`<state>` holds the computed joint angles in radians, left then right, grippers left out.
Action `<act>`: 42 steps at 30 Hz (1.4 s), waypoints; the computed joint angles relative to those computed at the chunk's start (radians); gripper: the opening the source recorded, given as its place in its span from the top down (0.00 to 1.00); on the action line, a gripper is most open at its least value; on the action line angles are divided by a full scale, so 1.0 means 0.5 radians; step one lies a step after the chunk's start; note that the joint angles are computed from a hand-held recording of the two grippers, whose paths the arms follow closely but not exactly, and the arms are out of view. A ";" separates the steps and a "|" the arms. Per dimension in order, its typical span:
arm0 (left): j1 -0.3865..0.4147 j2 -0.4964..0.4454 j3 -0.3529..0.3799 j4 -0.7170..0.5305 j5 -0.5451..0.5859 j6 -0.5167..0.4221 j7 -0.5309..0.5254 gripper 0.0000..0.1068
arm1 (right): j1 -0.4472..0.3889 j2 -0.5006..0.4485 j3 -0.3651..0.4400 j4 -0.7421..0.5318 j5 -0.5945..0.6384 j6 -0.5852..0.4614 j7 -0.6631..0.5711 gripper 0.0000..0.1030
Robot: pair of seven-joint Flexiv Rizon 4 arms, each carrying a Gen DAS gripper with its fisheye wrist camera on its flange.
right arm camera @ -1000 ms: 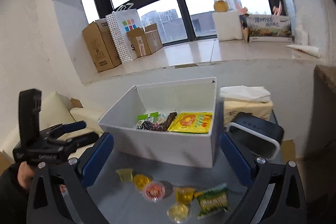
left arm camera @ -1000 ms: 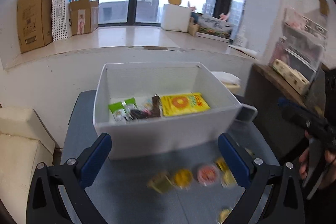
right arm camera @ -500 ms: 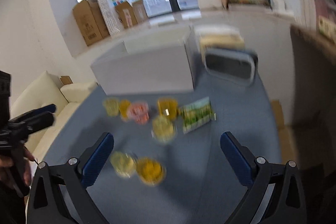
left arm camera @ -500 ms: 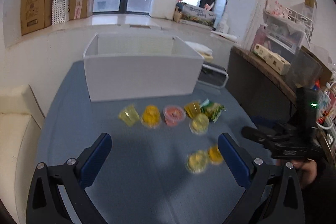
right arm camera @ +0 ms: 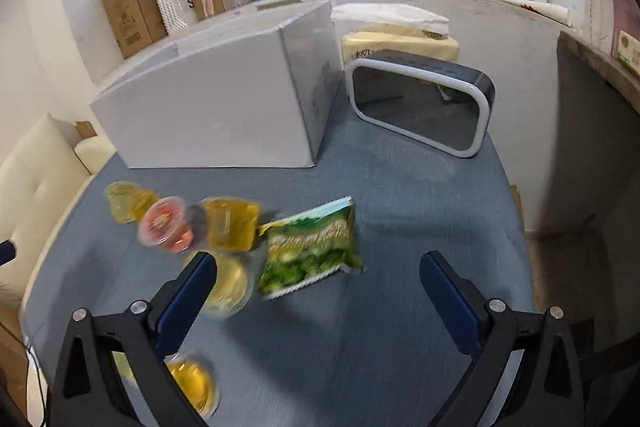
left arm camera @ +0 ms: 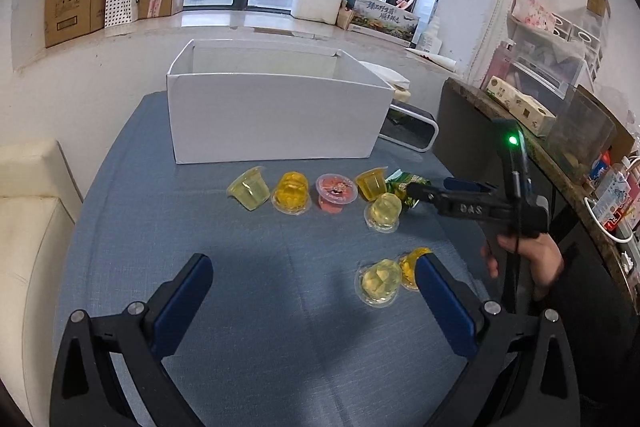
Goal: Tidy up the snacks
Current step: 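Grasp the green garlic pea snack packet with the right tool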
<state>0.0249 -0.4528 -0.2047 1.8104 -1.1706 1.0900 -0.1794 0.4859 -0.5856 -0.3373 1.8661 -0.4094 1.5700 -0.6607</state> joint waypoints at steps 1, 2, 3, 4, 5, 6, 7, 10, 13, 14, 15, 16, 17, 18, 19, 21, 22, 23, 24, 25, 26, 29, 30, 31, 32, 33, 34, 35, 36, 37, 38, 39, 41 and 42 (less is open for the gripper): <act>-0.003 -0.002 0.003 0.000 0.008 0.004 -0.003 0.04 | -0.037 -0.015 0.043 -0.031 0.015 -0.011 -0.005 0.00; -0.008 -0.005 0.005 0.001 0.017 0.015 -0.006 0.04 | -0.107 -0.030 0.129 -0.064 0.033 -0.010 -0.029 0.00; -0.013 -0.008 0.006 0.003 0.024 0.031 -0.010 0.04 | -0.130 -0.048 0.170 -0.097 0.087 -0.029 -0.091 0.00; -0.014 -0.010 0.004 0.002 0.030 0.038 -0.014 0.04 | -0.119 -0.056 0.145 -0.107 0.032 -0.073 -0.047 0.00; -0.014 -0.014 0.004 -0.001 0.044 0.037 -0.025 0.04 | -0.125 -0.064 0.142 -0.119 -0.029 -0.121 -0.001 0.00; -0.013 -0.017 0.002 -0.001 0.051 0.039 -0.032 0.04 | -0.165 -0.079 0.203 -0.153 0.027 -0.165 -0.059 0.01; -0.011 -0.020 0.000 -0.004 0.057 0.042 -0.036 0.04 | -0.215 -0.093 0.278 -0.187 0.104 -0.191 -0.123 0.04; -0.005 -0.034 -0.003 -0.014 0.085 0.048 -0.064 0.04 | -0.252 -0.093 0.305 -0.202 0.032 -0.215 -0.092 0.29; 0.000 -0.049 -0.010 -0.023 0.111 0.064 -0.098 0.04 | -0.268 -0.083 0.334 -0.201 -0.021 -0.237 -0.145 0.46; 0.005 -0.055 -0.015 -0.027 0.114 0.066 -0.104 0.04 | -0.281 -0.076 0.355 -0.196 -0.018 -0.230 -0.157 0.46; 0.008 -0.062 -0.018 -0.032 0.121 0.068 -0.113 0.04 | -0.273 -0.069 0.349 -0.187 -0.019 -0.232 -0.149 0.46; 0.008 -0.069 -0.018 -0.040 0.136 0.074 -0.129 0.04 | -0.264 -0.066 0.338 -0.178 -0.025 -0.225 -0.140 0.46; 0.011 -0.072 -0.023 -0.040 0.139 0.084 -0.131 0.04 | -0.247 -0.061 0.317 -0.163 -0.034 -0.207 -0.127 0.47; 0.014 -0.076 -0.027 -0.043 0.145 0.091 -0.137 0.04 | -0.229 -0.055 0.295 -0.145 -0.042 -0.189 -0.112 0.47; 0.020 -0.077 -0.032 -0.044 0.147 0.095 -0.139 0.04 | -0.217 -0.051 0.280 -0.132 -0.047 -0.175 -0.101 0.47; 0.029 -0.080 -0.038 -0.052 0.154 0.097 -0.145 0.04 | -0.211 -0.040 0.278 -0.109 -0.045 -0.147 -0.094 0.47; 0.032 -0.083 -0.041 -0.055 0.157 0.100 -0.148 0.04 | -0.210 -0.037 0.277 -0.101 -0.044 -0.137 -0.095 0.48; 0.035 -0.084 -0.046 -0.057 0.156 0.107 -0.147 0.04 | -0.211 -0.033 0.279 -0.095 -0.043 -0.131 -0.100 0.48; 0.037 -0.085 -0.050 -0.059 0.155 0.113 -0.146 0.04 | -0.222 -0.030 0.294 -0.094 -0.036 -0.129 -0.110 0.48; 0.039 -0.088 -0.053 -0.065 0.157 0.112 -0.150 0.04 | -0.235 -0.030 0.310 -0.099 -0.028 -0.128 -0.121 0.48; 0.041 -0.091 -0.056 -0.070 0.157 0.114 -0.152 0.04 | -0.236 -0.027 0.310 -0.096 -0.022 -0.119 -0.122 0.48; 0.044 -0.106 -0.065 -0.088 0.164 0.127 -0.164 0.04 | -0.195 0.006 0.256 -0.051 -0.014 -0.058 -0.102 0.49; 0.044 -0.113 -0.067 -0.097 0.169 0.133 -0.166 0.04 | -0.166 0.025 0.223 -0.028 -0.015 -0.041 -0.091 0.49; 0.041 -0.126 -0.066 -0.112 0.184 0.140 -0.184 0.04 | -0.120 0.049 0.168 0.004 -0.025 -0.026 -0.073 0.49; 0.042 -0.137 -0.068 -0.126 0.195 0.141 -0.199 0.04 | -0.050 0.083 0.085 0.054 -0.045 0.005 -0.049 0.49; 0.047 -0.146 -0.073 -0.135 0.202 0.141 -0.207 0.04 | -0.020 0.100 0.046 0.079 -0.052 0.029 -0.042 0.49; 0.046 -0.165 -0.074 -0.161 0.224 0.139 -0.228 0.04 | 0.023 0.125 -0.003 0.117 -0.054 0.066 -0.031 0.49; 0.046 -0.178 -0.080 -0.174 0.236 0.150 -0.238 0.04 | 0.080 0.156 -0.066 0.166 -0.051 0.114 -0.017 0.49; 0.045 -0.200 -0.083 -0.199 0.256 0.161 -0.256 0.04 | 0.150 0.191 -0.141 0.223 -0.034 0.174 -0.004 0.49; 0.040 -0.230 -0.082 -0.235 0.292 0.171 -0.286 0.04 | 0.209 0.217 -0.198 0.268 -0.002 0.225 -0.008 0.49; 0.038 -0.264 -0.082 -0.275 0.332 0.177 -0.318 0.04 | 0.241 0.258 -0.212 0.312 0.030 0.255 -0.025 0.49; 0.036 -0.295 -0.080 -0.313 0.377 0.182 -0.361 0.04 | 0.329 0.292 -0.292 0.370 0.062 0.303 -0.034 0.49; 0.019 -0.392 -0.047 -0.442 0.529 0.147 -0.517 0.04 | 0.437 0.355 -0.363 0.461 0.134 0.384 -0.072 0.49; 0.016 -0.434 -0.043 -0.493 0.586 0.152 -0.579 0.04 | 0.487 0.377 -0.398 0.494 0.168 0.403 -0.093 0.49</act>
<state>0.0329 -0.6699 -0.2260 1.5640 -0.8775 1.1661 -0.4687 0.7293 -0.3971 -0.5365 2.1131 -0.3253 1.7715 -0.7073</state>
